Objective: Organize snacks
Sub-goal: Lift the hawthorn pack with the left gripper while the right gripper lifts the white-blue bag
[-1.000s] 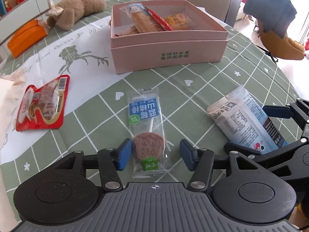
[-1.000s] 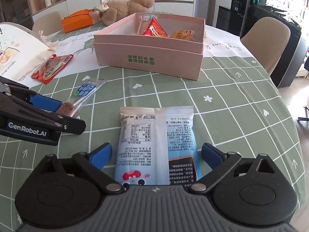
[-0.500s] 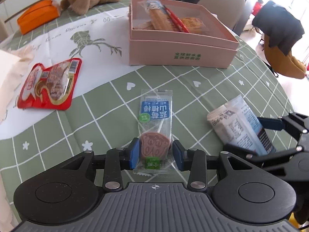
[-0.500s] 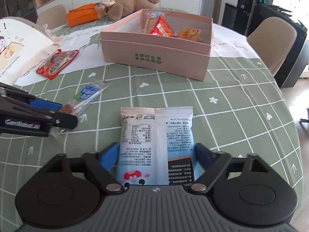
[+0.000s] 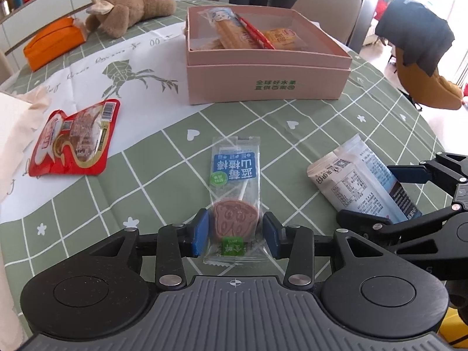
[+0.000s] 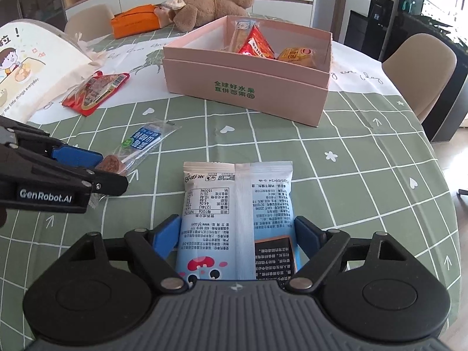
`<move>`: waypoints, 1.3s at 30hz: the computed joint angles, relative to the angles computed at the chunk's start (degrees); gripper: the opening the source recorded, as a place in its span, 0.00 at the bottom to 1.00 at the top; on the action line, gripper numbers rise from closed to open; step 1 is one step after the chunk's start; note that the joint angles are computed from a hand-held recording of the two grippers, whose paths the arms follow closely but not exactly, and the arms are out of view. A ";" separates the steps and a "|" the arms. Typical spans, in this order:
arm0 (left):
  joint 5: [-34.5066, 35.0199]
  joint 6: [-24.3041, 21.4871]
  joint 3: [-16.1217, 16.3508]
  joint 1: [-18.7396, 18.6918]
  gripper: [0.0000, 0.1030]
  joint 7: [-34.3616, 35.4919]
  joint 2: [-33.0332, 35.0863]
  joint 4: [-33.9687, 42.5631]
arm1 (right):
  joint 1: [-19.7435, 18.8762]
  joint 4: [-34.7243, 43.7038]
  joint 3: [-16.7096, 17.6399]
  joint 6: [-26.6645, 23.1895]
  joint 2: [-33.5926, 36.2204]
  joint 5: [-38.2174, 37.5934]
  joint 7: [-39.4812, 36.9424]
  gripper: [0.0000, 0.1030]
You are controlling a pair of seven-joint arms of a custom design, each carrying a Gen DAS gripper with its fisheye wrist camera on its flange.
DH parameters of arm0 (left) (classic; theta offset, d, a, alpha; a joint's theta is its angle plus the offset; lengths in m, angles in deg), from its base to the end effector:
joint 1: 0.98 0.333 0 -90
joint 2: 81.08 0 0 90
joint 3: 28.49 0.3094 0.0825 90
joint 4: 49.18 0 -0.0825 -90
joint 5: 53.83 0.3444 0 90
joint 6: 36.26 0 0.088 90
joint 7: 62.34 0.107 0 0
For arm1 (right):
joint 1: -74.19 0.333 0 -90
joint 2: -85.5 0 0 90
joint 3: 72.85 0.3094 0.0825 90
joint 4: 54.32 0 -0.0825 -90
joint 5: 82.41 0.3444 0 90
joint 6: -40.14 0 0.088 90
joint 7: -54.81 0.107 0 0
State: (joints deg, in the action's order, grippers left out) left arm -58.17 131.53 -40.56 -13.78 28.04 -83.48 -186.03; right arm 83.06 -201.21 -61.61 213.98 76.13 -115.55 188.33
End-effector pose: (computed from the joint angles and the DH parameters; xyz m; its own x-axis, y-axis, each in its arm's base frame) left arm 0.4602 -0.2088 0.4217 -0.3764 -0.9255 0.0416 -0.7833 0.2940 -0.5477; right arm 0.4078 0.1949 0.4082 0.1659 -0.9856 -0.0332 -0.7863 -0.1119 -0.6076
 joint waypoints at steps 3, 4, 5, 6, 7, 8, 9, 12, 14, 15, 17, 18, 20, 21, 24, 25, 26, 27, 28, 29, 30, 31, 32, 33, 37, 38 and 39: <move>-2.66 2.83 0.25 -0.33 0.39 1.18 -0.53 -1.73 | 1.65 0.21 -1.21 -0.72 0.07 3.13 -2.93 0.79; -3.17 3.43 0.30 -0.39 0.38 1.19 -0.84 -2.26 | 1.67 0.10 -1.34 -0.27 0.15 3.27 -3.52 0.79; -4.03 3.29 0.40 -0.54 0.38 1.15 -1.29 -2.58 | 2.18 0.07 -1.82 -0.12 0.20 4.33 -4.81 0.76; -5.11 3.00 0.61 -0.80 0.38 1.77 -1.58 -2.61 | 2.60 0.26 -2.14 -0.57 0.11 5.46 -5.92 0.71; -6.11 3.55 0.77 -1.07 0.38 2.45 -2.14 -2.93 | 2.84 0.40 -2.31 -1.20 -0.29 6.54 -6.49 0.71; -6.95 4.81 0.93 -1.36 0.38 2.95 -2.89 -3.46 | 3.70 0.18 -3.16 -1.26 -0.96 9.01 -7.69 0.71; -9.03 5.83 1.49 -2.19 0.38 4.32 -3.59 -3.70 | 5.13 -0.36 -4.71 -0.36 -1.85 12.68 -9.65 0.71; -17.91 6.72 4.27 -6.06 0.38 10.31 -5.24 -2.88 | 7.13 -1.16 -6.99 0.54 -4.37 20.23 -14.38 0.71; -24.65 7.64 6.54 -9.40 0.38 15.96 -6.22 -1.94 | 5.83 -1.18 -6.03 0.35 -6.15 21.42 -15.56 0.71; -28.12 7.95 7.70 -11.04 0.38 18.90 -6.53 -1.20 | 5.11 -1.23 -5.46 0.46 -6.93 21.63 -16.02 0.71; -35.71 8.49 9.80 -14.08 0.38 25.04 -6.60 1.19 | 3.91 -1.60 -4.67 0.87 -9.02 21.97 -16.95 0.71; -38.45 8.71 10.12 -14.60 0.38 27.22 -6.13 2.93 | 3.39 -1.74 -4.40 1.20 -10.09 22.15 -17.45 0.71; -42.61 9.34 10.24 -14.92 0.39 31.27 -4.44 7.44 | 1.62 -1.77 -3.29 1.66 -12.11 22.04 -17.87 0.71; -40.53 9.25 9.23 -13.50 0.39 30.11 -3.16 10.04 | 0.86 -1.56 -2.82 1.75 -12.70 22.06 -18.00 0.71; -27.16 7.84 5.59 -7.80 0.41 20.07 3.17 19.91 | -1.16 -0.37 -1.51 1.68 -13.42 21.98 -18.17 0.71; -29.55 6.95 3.02 -5.29 0.41 22.85 6.34 24.73 | -2.38 0.06 -0.44 1.56 -13.50 21.44 -17.80 0.71; -31.34 5.70 2.45 -4.67 0.41 25.00 8.97 28.60 | -4.30 0.92 1.41 1.20 -13.32 20.40 -16.81 0.71; -29.12 3.78 3.89 -5.47 0.40 23.43 11.60 32.24 | -5.13 1.43 2.20 1.02 -13.21 19.70 -16.31 0.71; -24.32 1.29 5.16 -5.90 0.39 19.28 13.81 35.35 | -5.46 2.00 2.52 0.72 -13.09 19.19 -16.06 0.71; -23.53 -0.59 4.72 -5.06 0.39 18.49 15.33 37.57 | -6.20 2.60 3.17 0.43 -12.77 18.41 -15.52 0.72; -26.27 -1.23 2.51 -3.00 0.39 20.59 15.89 38.32 | -7.23 3.07 3.99 -0.04 -12.69 17.39 -14.72 0.72; -30.59 -0.36 -0.43 -0.54 0.39 23.81 15.96 37.89 | -8.01 3.21 4.56 -0.37 -12.87 16.42 -13.89 0.72; -33.40 1.35 -2.44 1.09 0.39 25.44 15.21 36.31 | -8.67 3.24 4.71 -0.51 -12.99 15.52 -13.26 0.72; -34.83 3.48 -3.66 1.95 0.39 25.47 14.71 34.51 | -9.13 3.11 4.69 -0.75 -13.34 14.87 -12.61 0.72; -36.28 7.39 -5.84 4.02 0.39 21.56 10.03 24.17 | -10.36 3.74 3.91 -1.87 -12.59 13.27 -10.65 0.72; -36.52 7.09 -5.94 4.10 0.39 20.82 8.68 21.84 | -10.99 4.79 3.91 -2.24 -11.84 12.51 -10.14 0.72; -34.98 6.65 -5.26 3.64 0.39 19.00 7.82 20.05 | -11.27 6.15 3.67 -2.40 -10.93 11.73 -9.97 0.72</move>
